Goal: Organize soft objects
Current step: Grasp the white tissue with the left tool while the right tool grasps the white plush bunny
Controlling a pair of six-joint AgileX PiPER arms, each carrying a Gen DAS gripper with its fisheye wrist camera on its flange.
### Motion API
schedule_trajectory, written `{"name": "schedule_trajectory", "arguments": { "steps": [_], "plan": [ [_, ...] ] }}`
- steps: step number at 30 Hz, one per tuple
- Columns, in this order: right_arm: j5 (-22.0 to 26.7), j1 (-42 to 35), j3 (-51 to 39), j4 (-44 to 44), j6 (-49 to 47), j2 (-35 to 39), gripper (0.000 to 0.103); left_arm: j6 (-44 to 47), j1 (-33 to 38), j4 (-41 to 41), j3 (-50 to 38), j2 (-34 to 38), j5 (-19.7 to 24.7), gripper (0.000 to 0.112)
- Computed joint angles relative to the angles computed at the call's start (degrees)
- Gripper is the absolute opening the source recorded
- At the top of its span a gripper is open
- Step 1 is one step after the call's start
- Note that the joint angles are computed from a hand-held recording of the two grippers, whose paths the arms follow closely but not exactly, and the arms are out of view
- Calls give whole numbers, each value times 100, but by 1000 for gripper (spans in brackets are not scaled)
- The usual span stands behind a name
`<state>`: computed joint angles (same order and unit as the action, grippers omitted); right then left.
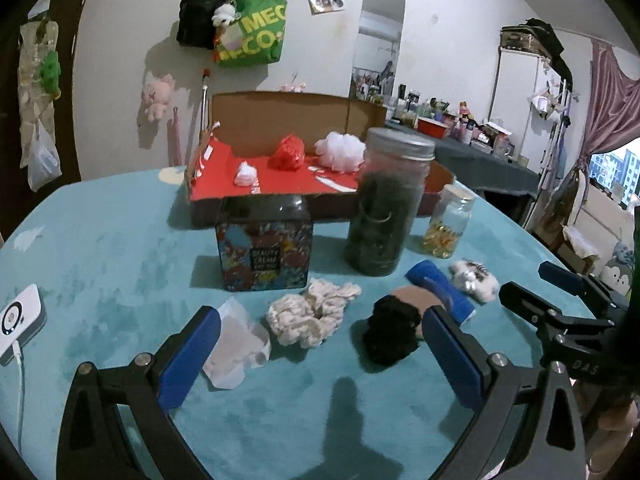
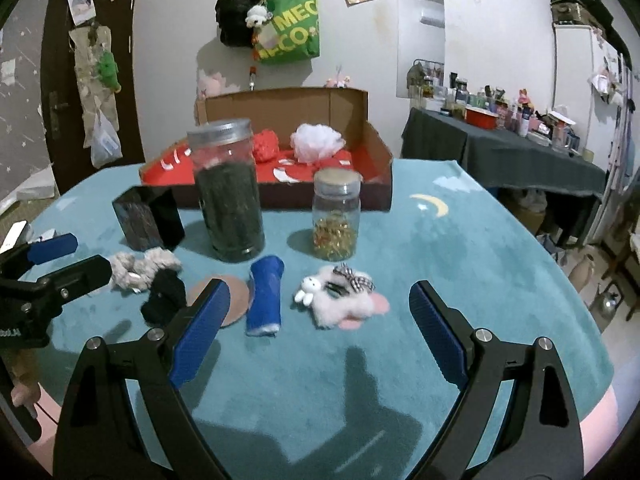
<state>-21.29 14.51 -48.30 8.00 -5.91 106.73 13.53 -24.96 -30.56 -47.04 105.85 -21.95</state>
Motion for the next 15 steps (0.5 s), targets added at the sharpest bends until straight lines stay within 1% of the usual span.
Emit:
{"name": "schedule_trajectory", "arguments": {
  "steps": [3,5,7,10,12,15],
  "plan": [
    [7,-1,-56,8,-25,131,92,234,30,-198,-12,17,22,103],
    [65,-15,-135,-6,-17,211,92,271,106,-188,-26,6,101,103],
    [202,-83,-230,-313,288,267,92,239,218,-101,-40,-22,228,103],
    [357,-185,-348,-785,760,315,92,544,343,-321,-91,-41,382,103],
    [470,-213,-441,-810,779,338,92,572,456,-311,-153,-36,556,103],
    [654,-299,-597,-1182,1111,387,92,-300,723,701,-218,-38,899,103]
  ]
}}
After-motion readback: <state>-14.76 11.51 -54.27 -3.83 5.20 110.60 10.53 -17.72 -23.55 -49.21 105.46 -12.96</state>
